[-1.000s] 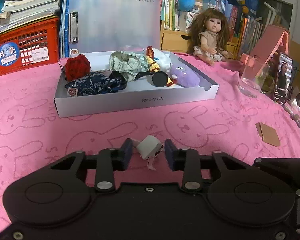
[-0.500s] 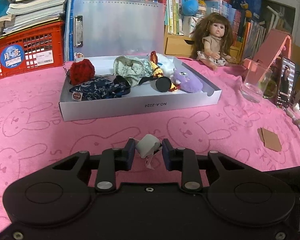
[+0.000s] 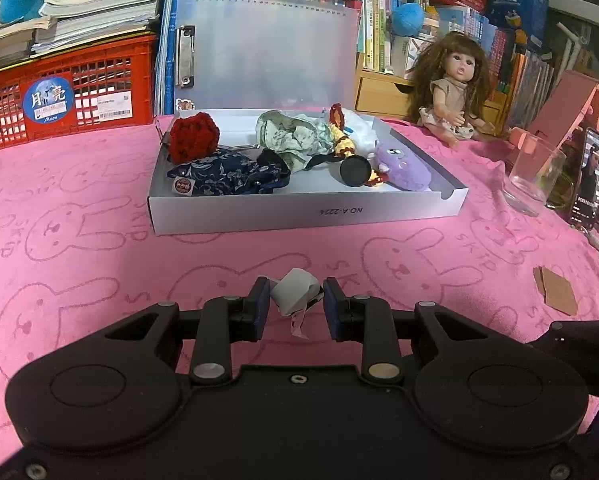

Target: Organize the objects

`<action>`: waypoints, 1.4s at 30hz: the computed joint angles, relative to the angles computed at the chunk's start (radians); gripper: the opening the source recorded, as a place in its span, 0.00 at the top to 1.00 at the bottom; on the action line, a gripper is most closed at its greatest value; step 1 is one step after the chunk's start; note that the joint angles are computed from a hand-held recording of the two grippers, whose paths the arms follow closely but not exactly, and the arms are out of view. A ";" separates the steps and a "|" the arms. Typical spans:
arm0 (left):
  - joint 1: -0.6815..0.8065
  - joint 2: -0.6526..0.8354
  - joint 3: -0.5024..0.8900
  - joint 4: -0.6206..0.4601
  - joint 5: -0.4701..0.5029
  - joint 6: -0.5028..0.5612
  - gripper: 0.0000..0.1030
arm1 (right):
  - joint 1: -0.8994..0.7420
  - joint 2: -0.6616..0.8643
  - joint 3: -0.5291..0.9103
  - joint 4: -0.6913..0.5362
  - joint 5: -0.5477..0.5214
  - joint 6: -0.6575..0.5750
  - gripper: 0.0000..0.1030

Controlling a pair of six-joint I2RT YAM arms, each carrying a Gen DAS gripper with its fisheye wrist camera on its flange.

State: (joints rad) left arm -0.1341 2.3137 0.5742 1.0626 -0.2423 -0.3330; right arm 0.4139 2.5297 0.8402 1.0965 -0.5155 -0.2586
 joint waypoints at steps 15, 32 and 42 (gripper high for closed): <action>-0.049 0.018 -0.079 0.116 -0.075 -0.043 0.73 | -0.017 0.011 0.008 0.025 0.042 0.057 0.69; -0.114 0.041 -0.132 0.197 -0.142 -0.085 0.73 | -0.022 0.012 -0.002 0.055 0.077 0.071 0.66; -0.174 0.073 -0.142 0.237 -0.213 -0.079 0.73 | -0.007 0.039 0.013 0.053 0.108 0.076 0.50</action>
